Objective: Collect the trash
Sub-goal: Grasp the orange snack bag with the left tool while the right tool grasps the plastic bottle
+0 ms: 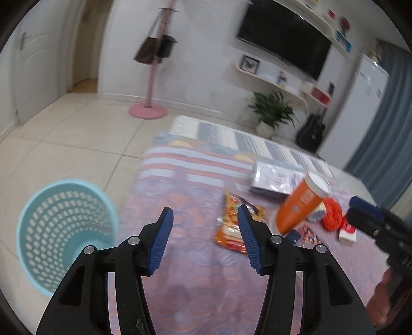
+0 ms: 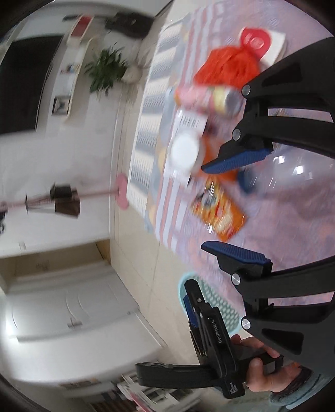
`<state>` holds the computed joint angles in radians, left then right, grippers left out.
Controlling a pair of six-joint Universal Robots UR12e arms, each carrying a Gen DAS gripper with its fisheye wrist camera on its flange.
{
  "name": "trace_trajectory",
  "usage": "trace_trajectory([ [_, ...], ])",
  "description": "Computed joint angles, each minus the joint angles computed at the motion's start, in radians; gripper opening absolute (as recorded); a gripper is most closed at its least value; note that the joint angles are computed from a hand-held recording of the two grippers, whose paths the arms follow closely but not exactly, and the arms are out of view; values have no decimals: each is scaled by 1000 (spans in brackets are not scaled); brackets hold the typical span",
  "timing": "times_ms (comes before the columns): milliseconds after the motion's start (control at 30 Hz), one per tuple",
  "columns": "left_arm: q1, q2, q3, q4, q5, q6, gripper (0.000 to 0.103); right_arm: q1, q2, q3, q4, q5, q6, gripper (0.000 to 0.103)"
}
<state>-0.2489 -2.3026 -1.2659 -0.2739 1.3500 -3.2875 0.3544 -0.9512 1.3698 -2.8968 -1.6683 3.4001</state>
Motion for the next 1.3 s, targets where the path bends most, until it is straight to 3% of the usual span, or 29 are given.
trace_trajectory([
  [167,-30,-50,79,-100,-46,81,57,-25,-35,77,8,-14,34,53],
  [333,-64,-90,142,-203,-4,167,63,-27,-41,116,37,-21,16,53],
  [633,-78,-125,195,-325,45,178,64,-31,-33,131,65,9,-17,53],
  [833,-94,-134,205,-345,123,233,65,-32,-23,125,95,41,-18,53],
  [900,-96,-136,209,-345,143,236,63,-32,-20,122,100,57,-22,53],
  [1000,-94,-139,217,-348,152,222,49,-23,-15,112,119,42,-37,53],
  [1100,-79,-140,222,-352,100,188,42,-17,-10,102,141,34,-50,54],
  [1200,-78,-139,220,-343,110,188,34,-12,-4,94,149,24,-58,54],
  [1300,-74,-135,211,-323,86,181,18,-9,2,84,161,21,-56,54],
])
